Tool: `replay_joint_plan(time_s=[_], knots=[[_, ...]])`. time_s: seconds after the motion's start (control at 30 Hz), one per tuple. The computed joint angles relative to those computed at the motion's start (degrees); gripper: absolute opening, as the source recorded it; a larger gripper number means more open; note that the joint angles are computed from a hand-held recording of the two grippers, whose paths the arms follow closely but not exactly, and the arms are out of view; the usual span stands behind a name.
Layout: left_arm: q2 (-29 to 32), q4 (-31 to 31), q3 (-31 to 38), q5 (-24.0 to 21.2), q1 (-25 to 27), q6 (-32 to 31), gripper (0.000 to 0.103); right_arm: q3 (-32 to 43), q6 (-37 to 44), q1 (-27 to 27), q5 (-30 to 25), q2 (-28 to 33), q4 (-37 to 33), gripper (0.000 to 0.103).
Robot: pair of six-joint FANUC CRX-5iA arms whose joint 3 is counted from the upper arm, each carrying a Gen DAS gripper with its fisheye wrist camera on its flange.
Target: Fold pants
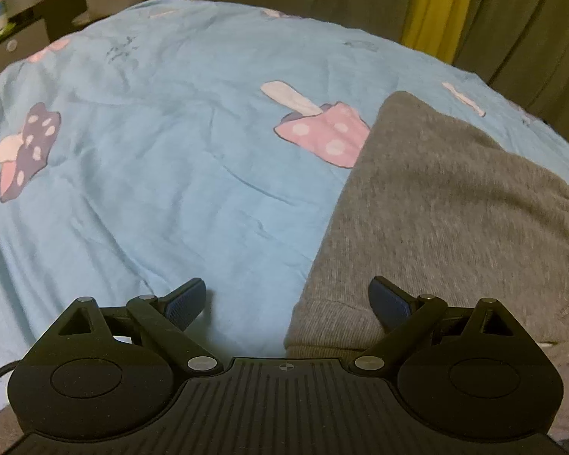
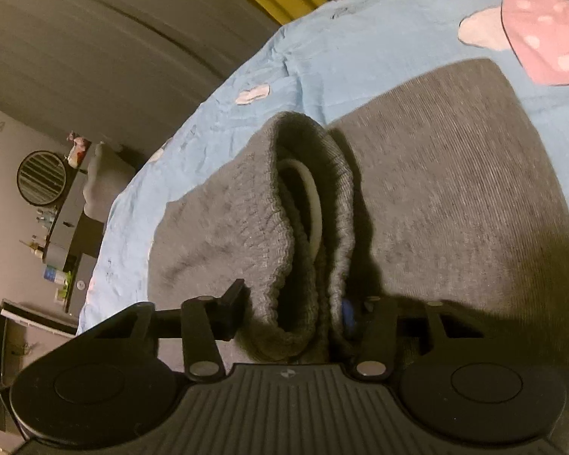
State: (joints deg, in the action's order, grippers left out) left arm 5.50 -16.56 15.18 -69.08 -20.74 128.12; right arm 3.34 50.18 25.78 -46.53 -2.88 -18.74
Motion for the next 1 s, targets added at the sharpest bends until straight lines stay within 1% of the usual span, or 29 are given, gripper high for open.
replay_joint_plan(time_s=[0.03,0.07,0.1,0.13,0.17,0.2,0.23,0.27,0.33,0.4,0.47,0.53,0.63,0.7,0.73,0.77,0.8,0.83,0.87,0.9,0.93,1.0], knots=[[-0.9,1.0,-1.3,1.7,0.5,-0.5,0.097,-0.4,-1.0,0.4,0.5,-0.7,0.8,0.043],[-2.3,3.3,-3.5,4.6,1.4,-2.2,0.097,-0.8,-1.6,0.8,1.5,-1.4,1.3,0.042],[-4.0,7.0,-6.2,7.8,2.7,-5.8,0.097,-0.8,-2.1,1.1,2.3,-1.9,1.5,0.041],[-5.6,13.0,-9.4,11.1,4.5,-11.8,0.097,-0.4,-2.0,1.3,2.9,-2.0,1.5,0.041],[-6.9,19.1,-12.4,13.3,6.1,-18.4,0.097,-0.1,-1.1,1.4,3.5,-2.3,1.3,0.041],[-7.7,22.8,-14.1,14.0,6.6,-23.2,0.097,0.2,-0.8,1.7,4.0,-2.6,1.5,0.040],[-7.9,23.4,-14.3,13.3,6.3,-25.9,0.097,0.7,-0.3,2.0,4.5,-2.9,1.5,0.040],[-7.3,21.1,-12.7,11.3,5.2,-25.8,0.097,0.9,0.0,2.0,4.9,-3.2,1.2,0.040],[-4.3,15.9,-7.8,5.7,2.9,-23.5,0.097,1.4,-0.1,2.2,6.2,-3.6,1.2,0.040],[-2.3,14.9,-5.3,2.5,2.6,-22.6,0.097,0.9,-1.5,2.5,8.4,-4.6,1.2,0.039],[-1.9,12.4,-4.3,1.6,1.6,-20.2,0.097,0.2,-1.8,2.2,10.2,-5.8,0.0,0.039],[-2.0,12.4,-4.4,1.3,1.8,-19.7,0.096,-0.9,-1.8,1.6,11.6,-7.5,-1.7,0.039],[-2.8,16.3,-6.6,3.7,2.7,-24.4,0.095,-2.0,-3.2,0.9,12.4,-9.0,-1.5,0.039],[-1.0,13.1,-3.7,0.5,1.2,-23.4,0.095,-3.2,-4.7,1.2,13.0,-10.0,0.6,0.039],[0.2,11.0,-1.8,-1.6,0.3,-21.8,0.092,-3.7,-5.5,1.1,13.0,-10.5,1.0,0.039],[0.9,9.1,-0.6,-2.9,-0.3,-19.5,0.088,-4.4,-6.4,1.1,13.5,-11.2,1.4,0.039],[1.3,7.2,0.4,-4.1,-0.7,-16.9,0.080,-5.2,-7.0,1.0,13.9,-11.8,1.9,0.039],[1.1,7.8,-0.1,-3.7,-0.2,-16.0,0.077,-6.1,-8.8,1.5,14.3,-12.5,3.8,0.039],[0.1,9.2,-1.6,-2.1,0.6,-15.3,0.073,-7.3,-10.7,2.1,15.0,-13.3,6.0,0.039],[-0.8,10.3,-2.9,-0.5,1.3,-15.5,0.063,-8.2,-11.7,2.4,15.2,-13.9,7.4,0.039],[-2.1,12.0,-4.8,1.9,2.0,-16.4,0.057,-9.2,-13.0,2.7,15.2,-14.6,9.3,0.039],[-2.9,12.2,-5.8,3.5,2.0,-16.4,0.055,-11.4,-15.3,2.9,15.4,-16.0,12.0,0.039]])
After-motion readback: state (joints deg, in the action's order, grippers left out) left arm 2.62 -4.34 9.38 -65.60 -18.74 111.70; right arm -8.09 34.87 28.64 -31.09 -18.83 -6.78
